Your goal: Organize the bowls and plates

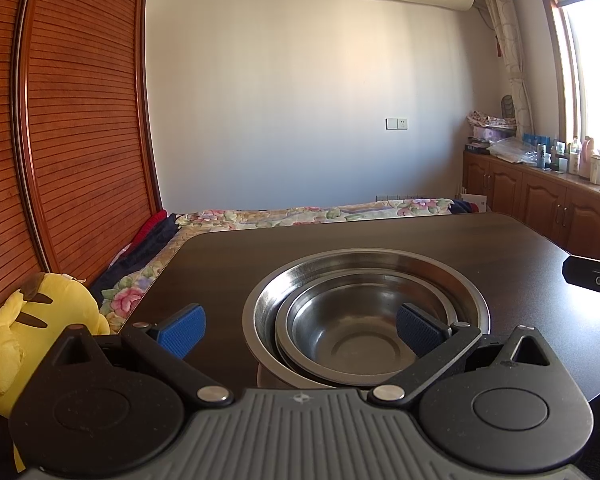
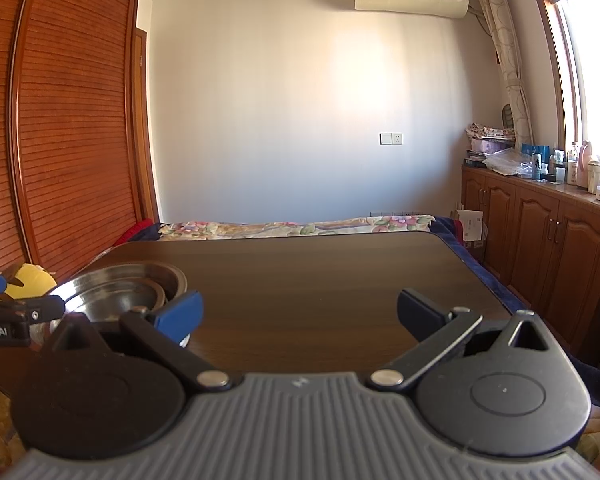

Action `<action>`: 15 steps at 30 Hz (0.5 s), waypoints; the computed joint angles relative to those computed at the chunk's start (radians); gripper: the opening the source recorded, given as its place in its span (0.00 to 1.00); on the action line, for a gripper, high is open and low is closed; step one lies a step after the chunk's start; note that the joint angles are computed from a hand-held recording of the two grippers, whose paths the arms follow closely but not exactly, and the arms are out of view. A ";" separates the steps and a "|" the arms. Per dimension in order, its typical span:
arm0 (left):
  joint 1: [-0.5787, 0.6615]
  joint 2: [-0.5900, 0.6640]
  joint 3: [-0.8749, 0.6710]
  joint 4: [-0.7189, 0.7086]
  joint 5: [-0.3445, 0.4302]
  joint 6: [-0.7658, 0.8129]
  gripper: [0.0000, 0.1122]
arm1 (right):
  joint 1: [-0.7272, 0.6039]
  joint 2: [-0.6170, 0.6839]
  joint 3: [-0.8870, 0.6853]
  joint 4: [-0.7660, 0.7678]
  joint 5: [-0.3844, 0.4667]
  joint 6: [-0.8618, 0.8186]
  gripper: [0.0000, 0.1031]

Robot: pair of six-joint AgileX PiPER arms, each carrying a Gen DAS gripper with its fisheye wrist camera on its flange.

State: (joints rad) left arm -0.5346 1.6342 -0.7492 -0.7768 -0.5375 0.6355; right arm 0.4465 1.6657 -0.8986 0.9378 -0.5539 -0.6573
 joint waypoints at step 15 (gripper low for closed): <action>0.000 0.000 -0.002 -0.001 0.001 0.003 0.92 | 0.004 0.006 -0.005 0.004 -0.003 -0.001 1.00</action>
